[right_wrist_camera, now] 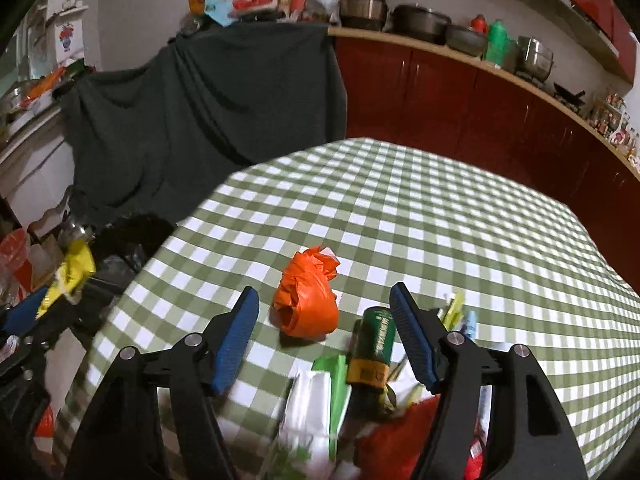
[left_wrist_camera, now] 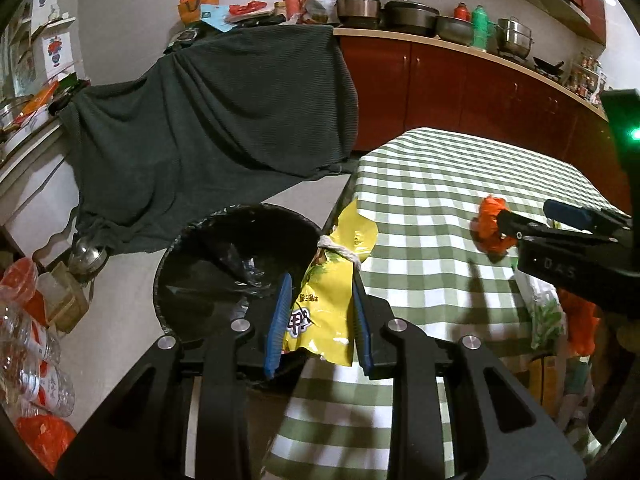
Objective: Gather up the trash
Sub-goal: 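Carry both items over the black bin and open both tools to drop them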
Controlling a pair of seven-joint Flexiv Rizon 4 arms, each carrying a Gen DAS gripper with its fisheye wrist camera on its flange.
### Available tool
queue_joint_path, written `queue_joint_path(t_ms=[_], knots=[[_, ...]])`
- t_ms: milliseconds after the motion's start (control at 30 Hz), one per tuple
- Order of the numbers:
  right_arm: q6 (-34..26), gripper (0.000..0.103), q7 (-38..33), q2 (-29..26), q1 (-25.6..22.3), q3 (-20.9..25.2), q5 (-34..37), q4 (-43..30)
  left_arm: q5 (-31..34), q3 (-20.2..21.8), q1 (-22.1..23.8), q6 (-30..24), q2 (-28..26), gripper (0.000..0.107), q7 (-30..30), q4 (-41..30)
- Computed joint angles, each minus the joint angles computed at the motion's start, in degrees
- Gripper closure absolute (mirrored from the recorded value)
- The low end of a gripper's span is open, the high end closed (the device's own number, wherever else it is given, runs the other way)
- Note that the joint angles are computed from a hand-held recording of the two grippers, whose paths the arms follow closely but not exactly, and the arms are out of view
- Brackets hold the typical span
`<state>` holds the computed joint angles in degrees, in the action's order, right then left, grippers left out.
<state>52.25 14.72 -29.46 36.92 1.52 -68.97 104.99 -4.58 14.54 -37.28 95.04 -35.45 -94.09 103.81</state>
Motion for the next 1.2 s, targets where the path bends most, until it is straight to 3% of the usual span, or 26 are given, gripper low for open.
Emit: queue_joint_path(t_ms=[67, 233, 533, 800, 967, 1200], knots=[[0.1, 0.04, -2.29, -0.78, -0.55, 0.6, 2.57, -0.86, -0.12, 0.2, 0.31, -0.33, -0.29, 0.079, -0.08, -0.4], [2.83, 0.064, -5.57, -1.81, -0.98, 0.56, 6.73, -1.62, -0.36, 1.61, 0.48, -0.67, -0.96, 0.079, -1.2, -1.16], [3.9, 0.065, -2.68, -0.42, 0.9, -1.54, 3.49, -1.39, 0.15, 3.12, 1.82, -2.15, -1.69, 0.079, -3.17, -2.93], [5.33, 0.065, -3.24, -2.44, 1.88, -1.91, -0.63, -6.68, 1.22, 6.01, 2.69, -3.6, -3.56, 0.079, -5.67, -5.43], [6.63, 0.065, -7.27, -6.31, 3.21, -2.49, 1.43, -12.73, 2.6, 7.33, 3.54, -4.51, -5.31, 0.079, -6.59, -7.6], [8.18, 0.065, -15.31, -13.0, 6.08, -4.59, 7.52, -22.64, 4.05, 6.0, 6.49, -6.56, -8.15, 0.079, -6.54, -11.33]])
